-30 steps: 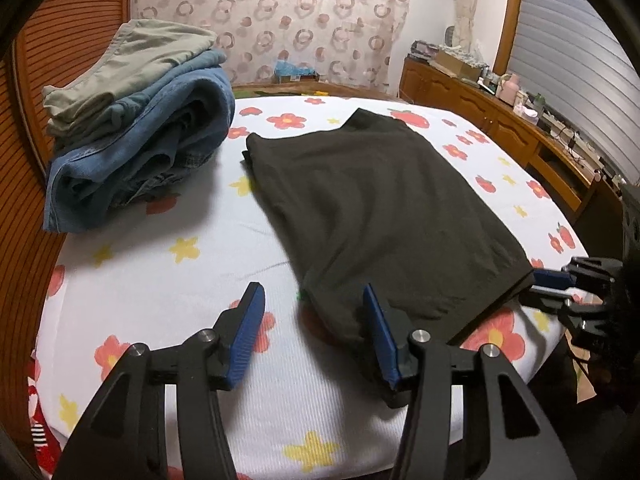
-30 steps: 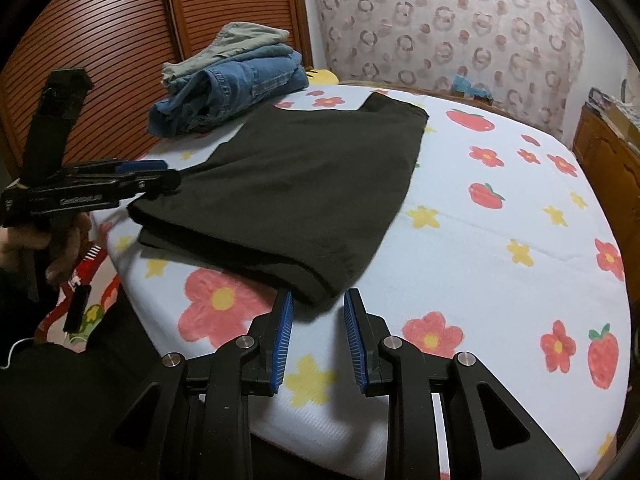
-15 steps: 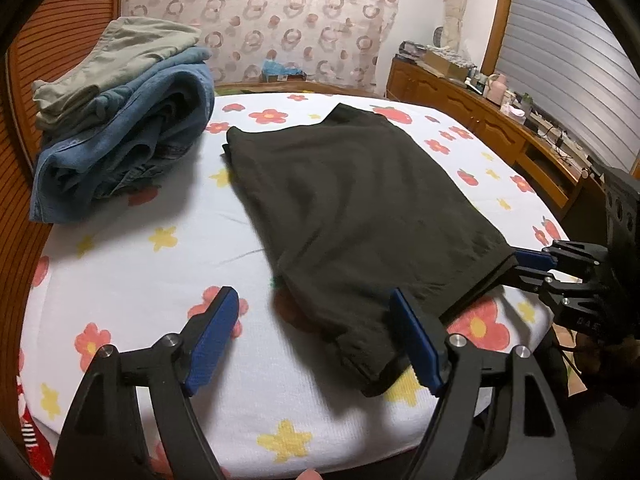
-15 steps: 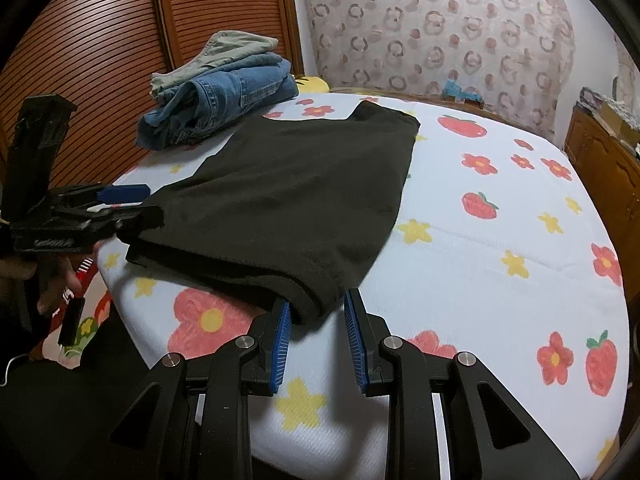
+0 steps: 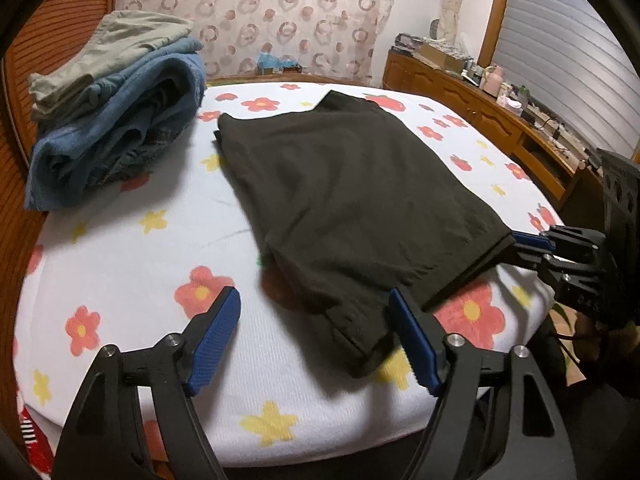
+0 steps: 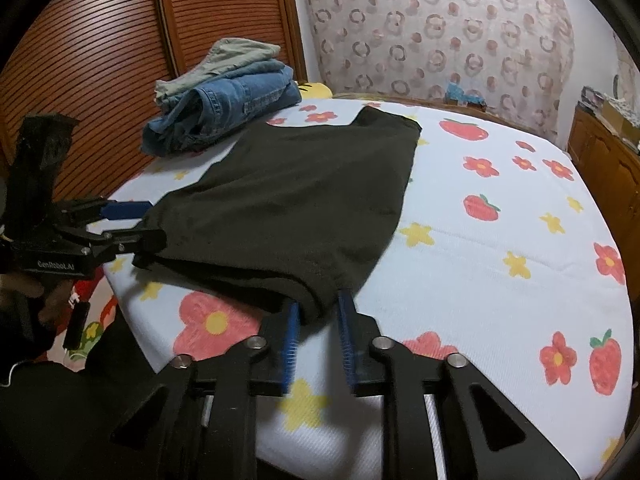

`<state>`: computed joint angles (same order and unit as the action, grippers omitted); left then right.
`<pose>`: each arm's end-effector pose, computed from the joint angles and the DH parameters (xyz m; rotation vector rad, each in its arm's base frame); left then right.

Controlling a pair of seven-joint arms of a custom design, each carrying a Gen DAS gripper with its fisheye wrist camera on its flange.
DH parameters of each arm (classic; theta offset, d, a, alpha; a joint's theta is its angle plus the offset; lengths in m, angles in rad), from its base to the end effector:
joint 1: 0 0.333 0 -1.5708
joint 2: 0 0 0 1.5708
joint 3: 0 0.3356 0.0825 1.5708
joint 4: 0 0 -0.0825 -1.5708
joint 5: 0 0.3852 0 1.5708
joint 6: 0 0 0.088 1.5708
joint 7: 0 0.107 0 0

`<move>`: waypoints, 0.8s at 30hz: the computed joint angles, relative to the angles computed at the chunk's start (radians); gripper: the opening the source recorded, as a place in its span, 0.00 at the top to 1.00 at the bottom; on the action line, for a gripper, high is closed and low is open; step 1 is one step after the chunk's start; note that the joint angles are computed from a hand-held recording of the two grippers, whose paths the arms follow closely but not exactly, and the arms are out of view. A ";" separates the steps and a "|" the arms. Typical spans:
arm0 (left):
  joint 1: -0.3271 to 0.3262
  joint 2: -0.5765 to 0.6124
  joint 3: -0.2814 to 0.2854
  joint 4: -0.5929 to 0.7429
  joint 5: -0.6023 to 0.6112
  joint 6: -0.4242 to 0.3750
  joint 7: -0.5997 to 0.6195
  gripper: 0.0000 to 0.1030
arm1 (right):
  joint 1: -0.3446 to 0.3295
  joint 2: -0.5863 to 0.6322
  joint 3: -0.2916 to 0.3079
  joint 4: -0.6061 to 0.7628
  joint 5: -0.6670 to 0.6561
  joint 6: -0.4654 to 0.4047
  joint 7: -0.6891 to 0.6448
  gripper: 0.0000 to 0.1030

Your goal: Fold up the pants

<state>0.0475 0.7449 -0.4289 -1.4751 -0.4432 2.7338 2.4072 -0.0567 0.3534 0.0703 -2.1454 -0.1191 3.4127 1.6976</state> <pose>0.7478 -0.1940 0.3352 -1.2167 2.5034 -1.0624 0.6281 0.0185 0.3651 -1.6582 1.6566 -0.7584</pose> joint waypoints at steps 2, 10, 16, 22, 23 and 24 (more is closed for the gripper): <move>0.010 -0.001 -0.010 -0.005 -0.007 -0.018 0.008 0.33 | -0.024 -0.003 0.022 -0.010 -0.017 0.021 0.005 0.88; 0.019 -0.016 -0.023 -0.037 -0.035 -0.014 0.049 0.48 | -0.032 0.000 0.018 -0.017 -0.050 0.035 0.042 0.89; 0.036 -0.021 -0.043 -0.049 -0.070 -0.029 0.095 0.63 | 0.024 0.007 -0.029 0.010 -0.004 -0.009 0.028 0.84; 0.037 -0.027 -0.044 -0.057 -0.098 -0.033 0.127 0.69 | 0.003 0.024 0.000 0.036 0.016 -0.029 0.004 0.82; 0.037 -0.026 -0.043 -0.057 -0.101 -0.035 0.131 0.72 | -0.015 0.028 0.017 0.039 0.011 -0.027 0.005 0.82; 0.042 -0.026 -0.049 -0.056 -0.109 -0.041 0.142 0.73 | -0.035 0.031 0.036 0.040 0.004 -0.023 0.009 0.82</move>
